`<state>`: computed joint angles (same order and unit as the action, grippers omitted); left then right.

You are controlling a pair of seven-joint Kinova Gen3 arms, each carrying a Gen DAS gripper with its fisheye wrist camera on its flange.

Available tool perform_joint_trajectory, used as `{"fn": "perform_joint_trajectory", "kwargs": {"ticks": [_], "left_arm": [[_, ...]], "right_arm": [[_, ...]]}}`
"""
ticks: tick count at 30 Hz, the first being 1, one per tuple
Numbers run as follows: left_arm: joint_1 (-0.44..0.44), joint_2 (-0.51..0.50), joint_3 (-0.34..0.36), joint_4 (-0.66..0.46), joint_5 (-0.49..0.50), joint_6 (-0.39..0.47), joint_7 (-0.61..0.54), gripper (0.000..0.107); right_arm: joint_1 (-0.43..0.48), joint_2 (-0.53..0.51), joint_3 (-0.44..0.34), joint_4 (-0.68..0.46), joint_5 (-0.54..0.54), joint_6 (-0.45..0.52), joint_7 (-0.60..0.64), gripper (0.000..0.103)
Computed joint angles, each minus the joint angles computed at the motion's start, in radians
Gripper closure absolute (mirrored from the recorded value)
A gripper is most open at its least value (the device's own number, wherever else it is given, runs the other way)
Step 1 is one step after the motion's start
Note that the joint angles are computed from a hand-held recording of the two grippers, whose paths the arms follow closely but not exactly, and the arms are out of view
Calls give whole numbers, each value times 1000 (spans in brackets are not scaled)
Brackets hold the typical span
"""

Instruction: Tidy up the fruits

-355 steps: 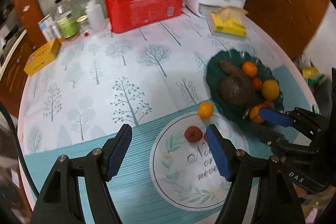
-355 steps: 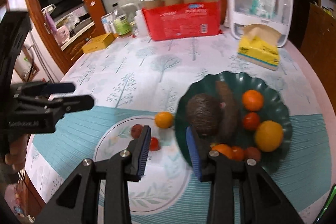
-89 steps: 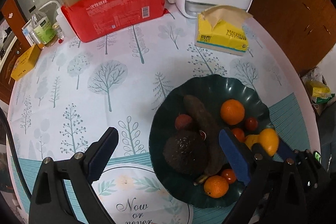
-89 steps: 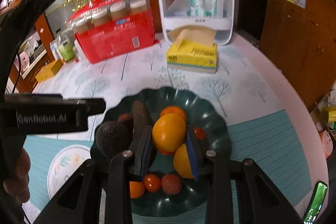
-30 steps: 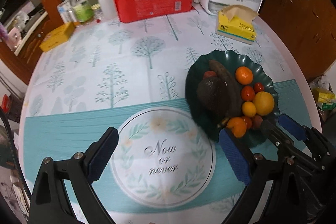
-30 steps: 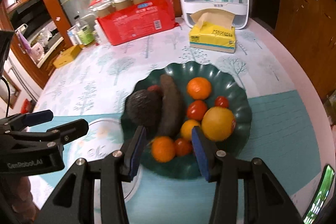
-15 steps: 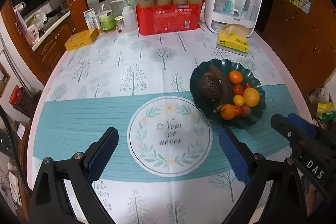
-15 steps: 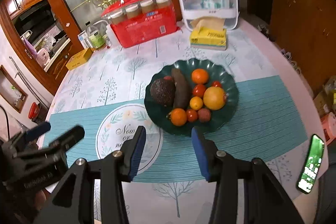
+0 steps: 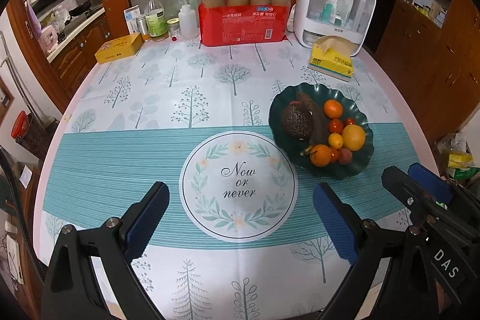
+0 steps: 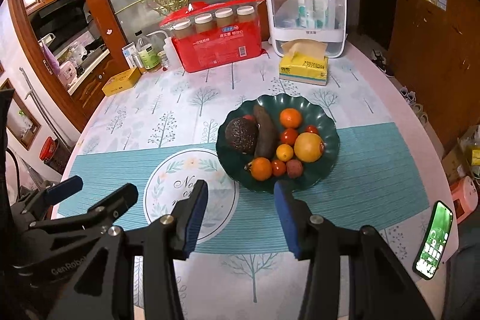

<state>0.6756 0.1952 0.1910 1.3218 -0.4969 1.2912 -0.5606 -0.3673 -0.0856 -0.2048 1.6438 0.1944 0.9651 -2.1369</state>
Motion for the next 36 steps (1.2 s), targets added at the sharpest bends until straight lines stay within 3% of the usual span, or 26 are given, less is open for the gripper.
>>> {"fn": "perform_joint_trajectory", "kwargs": {"ticks": [36], "left_arm": [[-4, 1, -1, 7, -1, 1, 3, 11]], "right_arm": [[-14, 28, 8, -22, 6, 21, -2, 56]]}}
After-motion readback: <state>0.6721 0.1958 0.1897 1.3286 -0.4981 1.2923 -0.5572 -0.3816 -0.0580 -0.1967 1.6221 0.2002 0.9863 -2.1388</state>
